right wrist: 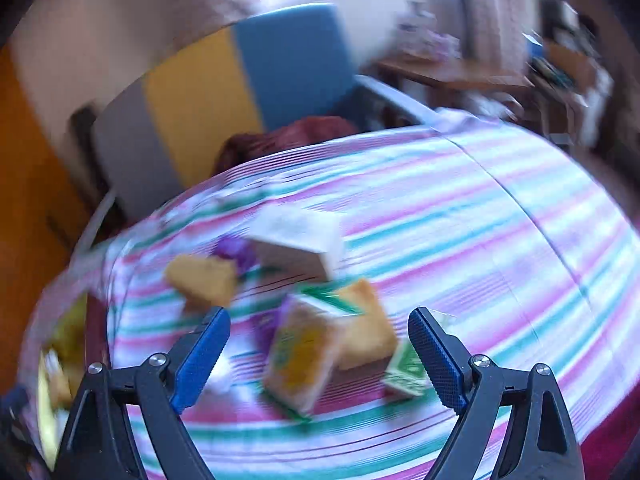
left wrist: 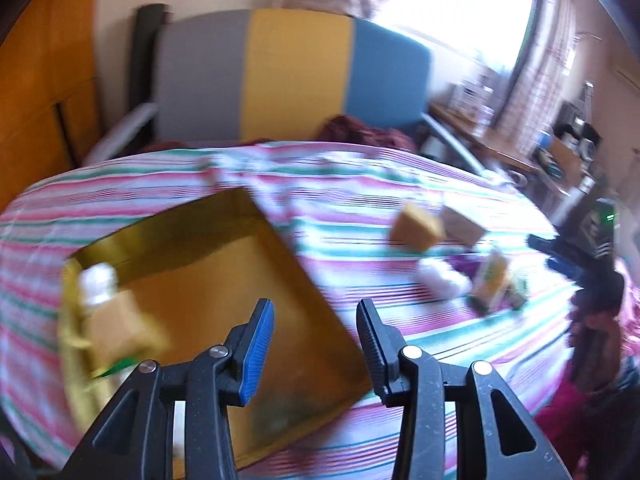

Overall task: Organize objects
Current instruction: 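Move both tools back toward the remaining items on the cloth, then grasp the yellow sponge with the left tool and lift it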

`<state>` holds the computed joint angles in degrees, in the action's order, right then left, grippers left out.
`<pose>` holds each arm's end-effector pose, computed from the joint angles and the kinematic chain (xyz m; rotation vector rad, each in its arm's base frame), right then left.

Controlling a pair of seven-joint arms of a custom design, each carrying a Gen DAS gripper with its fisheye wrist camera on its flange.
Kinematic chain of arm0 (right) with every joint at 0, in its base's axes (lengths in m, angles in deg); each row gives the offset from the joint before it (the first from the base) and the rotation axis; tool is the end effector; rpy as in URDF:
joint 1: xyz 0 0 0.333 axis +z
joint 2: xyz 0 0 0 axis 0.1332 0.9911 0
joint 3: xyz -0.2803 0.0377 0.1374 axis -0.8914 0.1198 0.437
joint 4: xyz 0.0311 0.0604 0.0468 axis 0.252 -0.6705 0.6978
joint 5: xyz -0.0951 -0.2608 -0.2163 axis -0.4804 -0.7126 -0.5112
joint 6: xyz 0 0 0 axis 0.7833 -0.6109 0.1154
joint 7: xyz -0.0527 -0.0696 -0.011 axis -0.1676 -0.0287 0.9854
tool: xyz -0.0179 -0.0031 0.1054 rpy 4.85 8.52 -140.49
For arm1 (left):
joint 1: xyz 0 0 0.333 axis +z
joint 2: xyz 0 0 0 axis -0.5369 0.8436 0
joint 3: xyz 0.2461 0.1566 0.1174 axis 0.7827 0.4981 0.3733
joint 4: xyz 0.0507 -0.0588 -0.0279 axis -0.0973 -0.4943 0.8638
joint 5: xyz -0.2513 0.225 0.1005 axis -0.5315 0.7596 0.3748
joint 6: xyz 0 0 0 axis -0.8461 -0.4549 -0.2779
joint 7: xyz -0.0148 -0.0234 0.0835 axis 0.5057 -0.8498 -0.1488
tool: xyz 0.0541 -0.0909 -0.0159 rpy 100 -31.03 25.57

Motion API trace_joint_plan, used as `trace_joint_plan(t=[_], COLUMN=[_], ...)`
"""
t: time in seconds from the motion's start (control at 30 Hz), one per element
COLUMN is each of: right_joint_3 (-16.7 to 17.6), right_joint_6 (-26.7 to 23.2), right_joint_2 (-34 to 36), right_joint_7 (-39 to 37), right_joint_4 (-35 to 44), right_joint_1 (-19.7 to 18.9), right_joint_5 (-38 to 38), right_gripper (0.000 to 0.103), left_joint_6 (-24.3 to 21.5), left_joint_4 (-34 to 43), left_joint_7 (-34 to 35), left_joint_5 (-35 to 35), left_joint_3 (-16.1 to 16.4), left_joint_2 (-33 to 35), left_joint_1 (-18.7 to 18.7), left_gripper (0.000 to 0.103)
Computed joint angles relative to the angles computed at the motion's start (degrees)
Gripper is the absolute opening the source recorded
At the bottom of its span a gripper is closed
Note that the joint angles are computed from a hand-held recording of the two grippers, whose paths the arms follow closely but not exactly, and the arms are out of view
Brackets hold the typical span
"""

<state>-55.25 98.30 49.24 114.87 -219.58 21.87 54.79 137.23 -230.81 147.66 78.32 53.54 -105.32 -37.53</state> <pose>0.4658 0.0701 0.5297 -1.5779 1.8498 -0.4231 0.3400 -0.1404 0.5674 -1.9022 1.8315 -0.8464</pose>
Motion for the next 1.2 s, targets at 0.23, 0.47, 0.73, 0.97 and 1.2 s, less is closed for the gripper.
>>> trace_joint_plan(t=[0.23, 0.47, 0.73, 0.97, 1.2], right_joint_3=[-4.15, -5.42, -5.66, -4.47, -2.74], right_joint_6=[1.35, -1.14, -3.83, -6.32, -6.6], right_joint_2=[0.35, 0.17, 0.3, 0.53, 0.67], right_joint_7=[-5.31, -13.14, -20.97, -24.76, -24.77], right_joint_4=[0.53, 0.72, 1.79, 2.58, 2.49], right_joint_1=[3.76, 5.85, 6.01, 4.43, 2.41], right_joint_5=[10.39, 19.49, 30.38, 35.87, 35.98], right_gripper=[0.093, 0.094, 0.096, 0.097, 0.097], left_joint_6=[1.57, -1.01, -3.83, -9.24, -14.38], left_joint_4=[15.71, 29.53, 41.83, 52.75, 54.76], left_joint_7=[4.58, 0.4, -11.92, -22.5, -23.17], left_joint_5=[-7.85, -12.27, -8.84, 7.01, 15.24], left_joint_3=[1.6, 1.71, 3.57, 7.22, 8.36], left_joint_2=[21.14, 37.64, 49.97, 56.99, 58.06], left_joint_1=[-7.7, -8.78, -9.45, -13.89, -14.03], left_gripper=[0.048, 0.049, 0.064, 0.076, 0.069])
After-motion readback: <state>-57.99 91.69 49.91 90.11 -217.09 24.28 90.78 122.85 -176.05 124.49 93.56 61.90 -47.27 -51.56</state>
